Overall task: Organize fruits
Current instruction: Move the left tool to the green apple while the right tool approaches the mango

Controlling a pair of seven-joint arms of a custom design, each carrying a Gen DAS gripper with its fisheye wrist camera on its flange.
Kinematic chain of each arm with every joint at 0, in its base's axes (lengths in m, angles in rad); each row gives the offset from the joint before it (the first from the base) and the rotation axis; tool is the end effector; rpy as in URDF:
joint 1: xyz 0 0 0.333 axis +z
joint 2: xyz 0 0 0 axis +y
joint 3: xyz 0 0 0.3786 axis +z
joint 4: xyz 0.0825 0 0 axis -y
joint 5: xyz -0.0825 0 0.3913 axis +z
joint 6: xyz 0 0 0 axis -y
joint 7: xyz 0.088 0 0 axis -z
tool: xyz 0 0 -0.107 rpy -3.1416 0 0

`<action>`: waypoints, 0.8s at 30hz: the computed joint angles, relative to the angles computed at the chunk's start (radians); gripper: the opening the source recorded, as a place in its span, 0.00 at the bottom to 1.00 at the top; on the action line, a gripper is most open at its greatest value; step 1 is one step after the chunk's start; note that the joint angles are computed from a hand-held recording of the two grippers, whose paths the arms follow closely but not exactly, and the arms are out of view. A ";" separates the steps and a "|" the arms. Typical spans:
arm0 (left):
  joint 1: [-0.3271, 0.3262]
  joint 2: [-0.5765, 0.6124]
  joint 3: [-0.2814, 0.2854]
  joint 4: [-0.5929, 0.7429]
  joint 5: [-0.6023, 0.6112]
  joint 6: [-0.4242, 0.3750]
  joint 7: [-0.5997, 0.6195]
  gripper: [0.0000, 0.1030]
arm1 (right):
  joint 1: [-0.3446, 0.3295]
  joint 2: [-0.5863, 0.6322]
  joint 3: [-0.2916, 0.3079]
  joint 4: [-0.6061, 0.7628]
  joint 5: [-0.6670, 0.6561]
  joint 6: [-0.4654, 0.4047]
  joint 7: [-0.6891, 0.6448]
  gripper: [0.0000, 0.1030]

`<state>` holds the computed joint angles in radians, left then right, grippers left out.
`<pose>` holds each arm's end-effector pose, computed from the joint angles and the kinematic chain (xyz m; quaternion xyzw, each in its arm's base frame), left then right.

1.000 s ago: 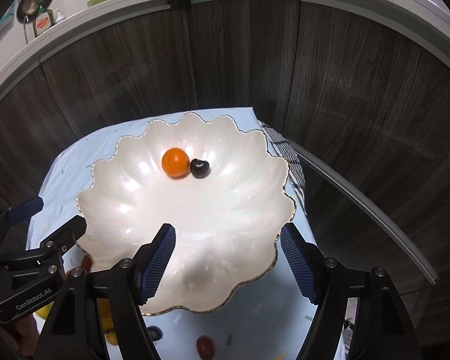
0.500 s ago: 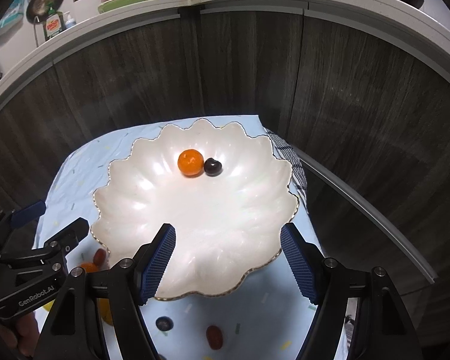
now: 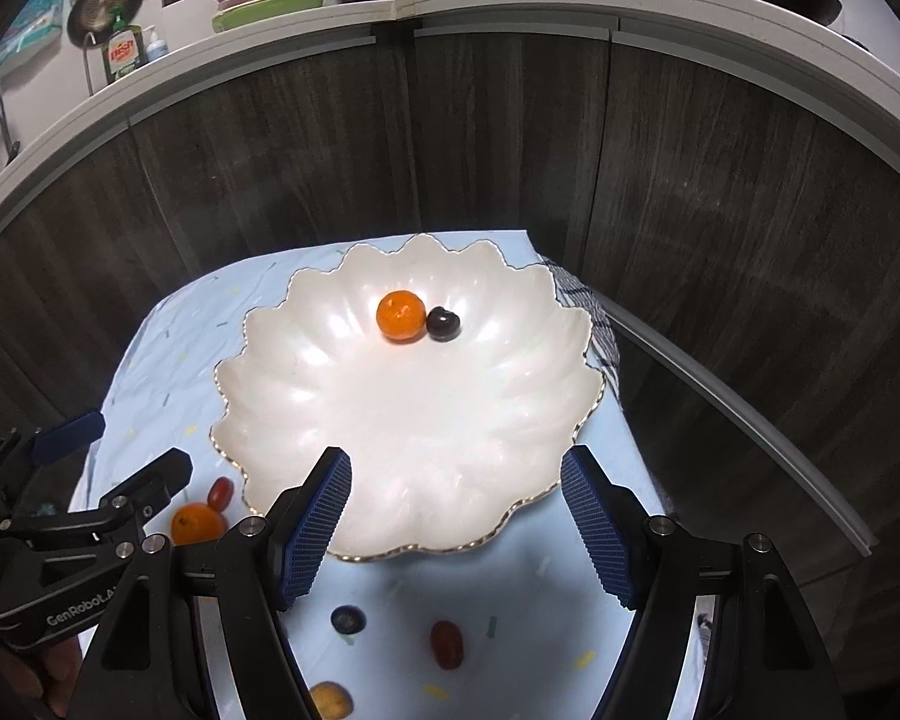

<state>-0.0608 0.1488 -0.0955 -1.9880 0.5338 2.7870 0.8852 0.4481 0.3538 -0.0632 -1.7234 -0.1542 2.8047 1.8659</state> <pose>0.6326 -0.1197 0.5185 -0.6932 0.6309 -0.2325 0.2595 0.6686 0.2863 0.5203 -0.7307 0.5804 -0.2061 0.2944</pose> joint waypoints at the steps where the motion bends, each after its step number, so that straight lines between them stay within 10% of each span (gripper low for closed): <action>1: 0.000 -0.003 0.000 -0.006 0.000 0.003 0.001 0.84 | 0.000 -0.003 0.001 -0.006 0.001 0.002 0.000 0.71; 24: 0.025 -0.104 0.002 -0.172 0.116 0.027 -0.110 0.84 | 0.012 -0.054 0.034 -0.114 0.006 0.031 -0.010 0.71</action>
